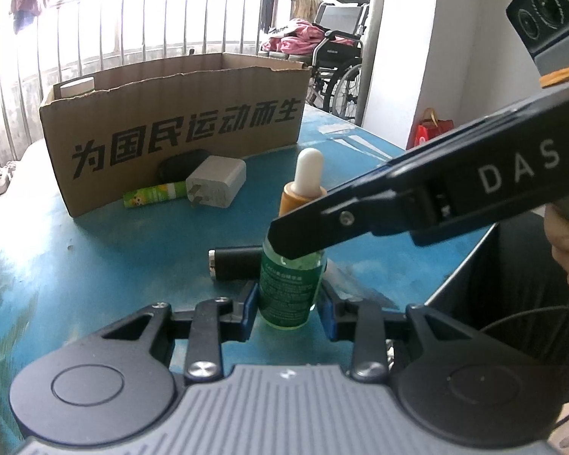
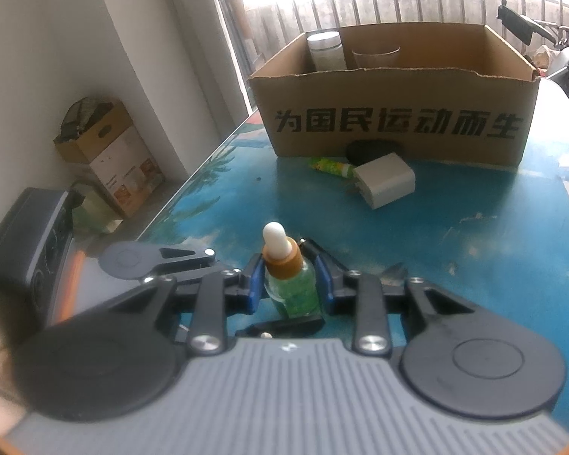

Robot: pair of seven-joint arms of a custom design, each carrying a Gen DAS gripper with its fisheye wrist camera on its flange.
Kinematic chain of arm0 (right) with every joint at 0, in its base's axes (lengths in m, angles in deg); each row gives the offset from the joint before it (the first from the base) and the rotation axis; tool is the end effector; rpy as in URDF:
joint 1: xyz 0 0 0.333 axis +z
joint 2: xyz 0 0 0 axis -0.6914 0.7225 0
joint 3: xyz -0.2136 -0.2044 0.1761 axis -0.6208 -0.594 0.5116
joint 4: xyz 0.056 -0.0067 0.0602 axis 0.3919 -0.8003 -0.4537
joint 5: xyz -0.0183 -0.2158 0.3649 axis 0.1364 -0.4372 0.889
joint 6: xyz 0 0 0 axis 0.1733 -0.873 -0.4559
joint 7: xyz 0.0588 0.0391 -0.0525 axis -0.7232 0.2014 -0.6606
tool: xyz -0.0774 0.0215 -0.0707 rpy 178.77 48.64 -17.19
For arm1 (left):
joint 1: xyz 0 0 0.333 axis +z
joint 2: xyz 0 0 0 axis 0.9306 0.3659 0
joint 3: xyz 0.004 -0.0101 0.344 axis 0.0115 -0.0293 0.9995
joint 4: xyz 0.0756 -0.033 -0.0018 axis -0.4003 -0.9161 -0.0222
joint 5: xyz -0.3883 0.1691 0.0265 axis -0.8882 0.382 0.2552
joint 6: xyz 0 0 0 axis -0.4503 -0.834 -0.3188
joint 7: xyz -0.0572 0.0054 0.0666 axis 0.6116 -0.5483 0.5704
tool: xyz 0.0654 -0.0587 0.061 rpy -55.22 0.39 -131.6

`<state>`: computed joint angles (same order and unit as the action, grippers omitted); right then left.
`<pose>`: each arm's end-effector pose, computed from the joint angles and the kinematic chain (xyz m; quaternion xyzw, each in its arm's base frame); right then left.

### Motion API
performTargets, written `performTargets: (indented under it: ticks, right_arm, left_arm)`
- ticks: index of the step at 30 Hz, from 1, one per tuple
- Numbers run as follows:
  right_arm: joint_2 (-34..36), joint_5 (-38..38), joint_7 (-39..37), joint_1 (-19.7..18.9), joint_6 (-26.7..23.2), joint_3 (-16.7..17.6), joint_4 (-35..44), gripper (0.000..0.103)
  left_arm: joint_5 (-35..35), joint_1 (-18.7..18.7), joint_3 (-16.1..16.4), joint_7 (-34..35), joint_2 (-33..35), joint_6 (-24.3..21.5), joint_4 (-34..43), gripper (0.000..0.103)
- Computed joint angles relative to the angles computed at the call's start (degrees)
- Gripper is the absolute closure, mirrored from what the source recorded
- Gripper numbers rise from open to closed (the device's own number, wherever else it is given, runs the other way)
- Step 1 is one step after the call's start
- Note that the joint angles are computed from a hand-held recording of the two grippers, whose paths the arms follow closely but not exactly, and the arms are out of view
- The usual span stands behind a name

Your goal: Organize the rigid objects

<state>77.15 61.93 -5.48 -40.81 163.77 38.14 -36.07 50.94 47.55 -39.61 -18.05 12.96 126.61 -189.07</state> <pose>0.7174 0.1341 0.5506 -0.8352 0.3568 -0.0030 0.4183 0.6391 -0.2330 0.4495 -0.5843 0.6825 -0.3588 0.2532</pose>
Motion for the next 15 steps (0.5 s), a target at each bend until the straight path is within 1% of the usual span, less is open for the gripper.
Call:
performTargets:
  ticks: [5,9,12,15]
  right_arm:
    - [-0.6,0.2,-0.1,-0.1,-0.6,-0.1,-0.7,0.075]
    - [-0.9,0.3,-0.3,0.0,-0.5,-0.2,-1.2,0.075]
    - [-0.7,0.3,-0.5,0.2,0.2,-0.3,-1.5,0.075]
    - [0.1,0.6,-1.2,0.3,1.6,-0.1,-0.8,0.075]
  left_arm:
    - [0.8,-0.5,0.5,-0.9,-0.6,-0.1,-0.6,0.068]
    - [-0.3,0.7,-0.9,0.0,0.1,-0.4,-0.2,0.068]
    - [0.8,-0.4,0.6,-0.6,1.0,-0.2,0.9,0.068]
    - [2.1,-1.9,2.7,-1.4,3.0,-0.2,3.6,0.068]
